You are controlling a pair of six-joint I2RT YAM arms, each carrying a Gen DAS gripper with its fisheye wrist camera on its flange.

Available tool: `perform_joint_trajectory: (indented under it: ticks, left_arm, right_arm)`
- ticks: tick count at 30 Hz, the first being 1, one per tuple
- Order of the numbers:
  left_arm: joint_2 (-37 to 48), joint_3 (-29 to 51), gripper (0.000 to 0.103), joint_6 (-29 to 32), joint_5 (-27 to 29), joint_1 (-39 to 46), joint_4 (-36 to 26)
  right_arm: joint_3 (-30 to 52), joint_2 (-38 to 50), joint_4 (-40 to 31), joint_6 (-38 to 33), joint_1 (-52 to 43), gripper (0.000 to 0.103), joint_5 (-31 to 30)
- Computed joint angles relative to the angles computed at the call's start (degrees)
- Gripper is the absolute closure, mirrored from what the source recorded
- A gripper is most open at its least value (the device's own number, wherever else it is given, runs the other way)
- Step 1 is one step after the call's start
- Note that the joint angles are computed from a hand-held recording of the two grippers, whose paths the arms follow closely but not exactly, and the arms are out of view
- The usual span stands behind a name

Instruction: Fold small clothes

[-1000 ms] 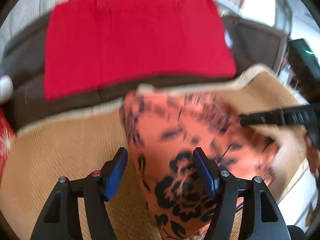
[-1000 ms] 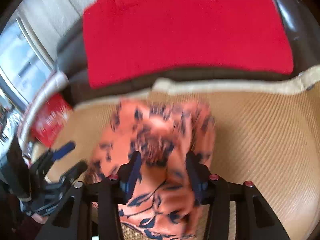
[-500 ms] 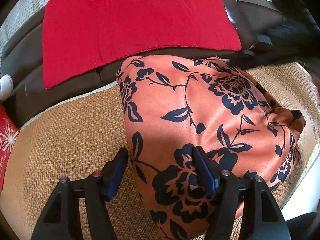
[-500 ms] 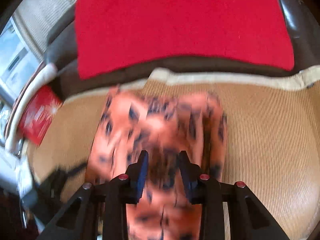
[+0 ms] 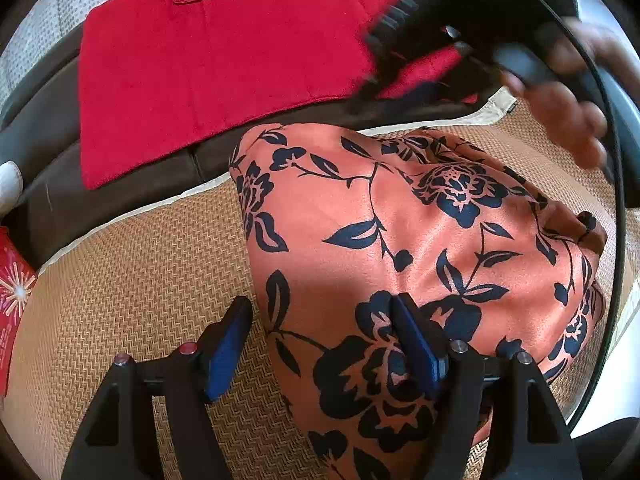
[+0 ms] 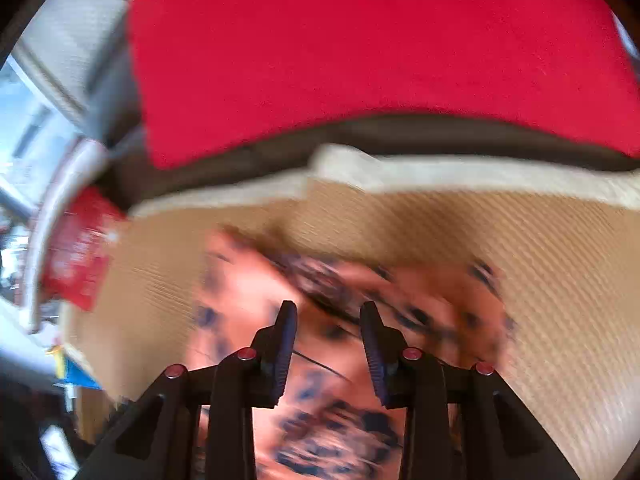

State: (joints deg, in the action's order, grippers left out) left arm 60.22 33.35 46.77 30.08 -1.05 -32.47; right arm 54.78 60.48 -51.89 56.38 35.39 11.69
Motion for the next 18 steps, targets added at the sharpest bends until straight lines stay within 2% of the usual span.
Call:
perform_joint_trajectory:
  ticks: [4,6,7,9,11,13,16,18]
  left_arm:
    - [0.9,-0.6,0.025,0.0,0.2,0.2,1.4]
    - [0.5,-0.7,0.025,-0.4,-0.1,0.3,1.6]
    - [0.9,-0.5,0.025,-0.8,-0.3,0.2,1.7]
    - [1.6,0.4,0.025,-0.8,0.0,0.3,0.7]
    - [1.3,0.6,0.025,-0.7,0.3,0.7,0.2]
    - [1.2,0.9,0.025,-0.7,0.5,1.1,-0.3]
    - [0.6,1.5,0.025,-0.7,1.5,2.3,-1.7]
    - [0.6,1.3,0.025,-0.6,1.9,3.0,-0.9]
  right_arm:
    - [1.5,9.7,10.6,-6.5,-3.9,0.067,-5.6]
    - [1.0,16.8,13.9,-6.3,-4.4,0.065,-8.4]
    - [-1.3,19.1,17.7,-6.0,-5.0,0.064,-10.0]
    - [-3.4,17.5,20.4,-3.8,-4.5,0.064,-8.7]
    - [-3.6,14.4,18.1,-0.4,-2.9,0.064,-7.7]
    - [-3.7,9.7,13.6,3.3,1.0,0.064,-4.1]
    - [-4.1,1.7,6.9,11.3,11.0,0.064,5.2]
    - [-1.9,-1.2,-1.7,19.8,20.4,0.064,13.3]
